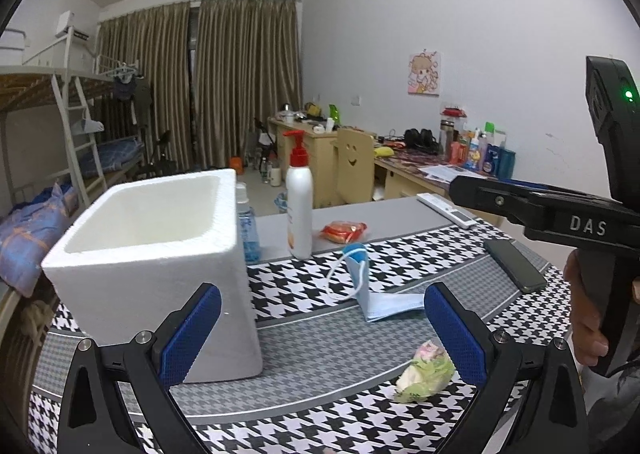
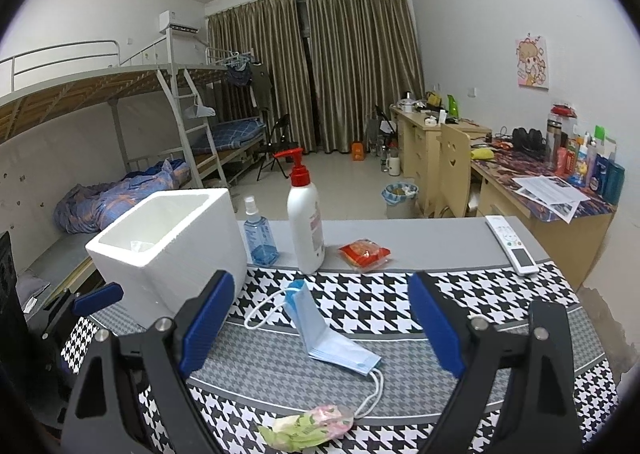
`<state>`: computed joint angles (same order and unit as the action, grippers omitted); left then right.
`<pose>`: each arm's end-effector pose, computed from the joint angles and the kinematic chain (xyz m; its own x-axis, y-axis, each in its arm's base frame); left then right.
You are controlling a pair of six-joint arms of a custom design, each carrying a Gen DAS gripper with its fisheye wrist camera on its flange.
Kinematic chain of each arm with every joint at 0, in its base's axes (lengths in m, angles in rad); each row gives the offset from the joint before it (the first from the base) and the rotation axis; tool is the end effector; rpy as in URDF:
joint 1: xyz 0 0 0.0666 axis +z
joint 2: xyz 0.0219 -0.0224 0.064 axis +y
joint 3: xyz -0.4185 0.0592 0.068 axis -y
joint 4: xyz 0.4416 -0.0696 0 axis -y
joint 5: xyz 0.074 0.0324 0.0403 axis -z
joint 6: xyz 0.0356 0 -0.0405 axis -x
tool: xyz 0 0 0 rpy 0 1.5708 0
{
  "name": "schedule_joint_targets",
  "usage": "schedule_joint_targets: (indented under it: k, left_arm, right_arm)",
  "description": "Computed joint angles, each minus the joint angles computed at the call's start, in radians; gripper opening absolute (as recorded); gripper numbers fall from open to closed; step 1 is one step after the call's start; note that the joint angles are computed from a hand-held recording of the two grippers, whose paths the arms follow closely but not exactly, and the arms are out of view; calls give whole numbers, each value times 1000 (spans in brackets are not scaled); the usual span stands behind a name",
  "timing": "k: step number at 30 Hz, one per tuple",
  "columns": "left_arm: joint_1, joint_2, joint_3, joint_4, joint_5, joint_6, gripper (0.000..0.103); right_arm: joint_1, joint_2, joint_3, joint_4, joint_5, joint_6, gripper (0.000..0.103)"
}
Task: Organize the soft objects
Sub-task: 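Approach the green snack bag and blue mask with both tools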
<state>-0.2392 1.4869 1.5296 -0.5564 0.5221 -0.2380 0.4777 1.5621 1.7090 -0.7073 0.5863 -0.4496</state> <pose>0.5660 -0.1567 0.5205 -0.3161 0.2874 -0.9042 0.7222 0.6909 -0.0328 0.5517 0.2630 0.5590 -0.4107 0.1951 -0.8907 0.2351 0.9665 0.1033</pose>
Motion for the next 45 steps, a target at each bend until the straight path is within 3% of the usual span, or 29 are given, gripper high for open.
schedule_joint_targets:
  k: [19, 45]
  left_arm:
    - [-35, 5, -17, -78, 22, -67, 102]
    - [-98, 3, -67, -147, -18, -74, 102]
  right_arm:
    - [-26, -2, -17, -40, -21, -37, 91]
    - [-76, -17, -79, -64, -146, -24, 91]
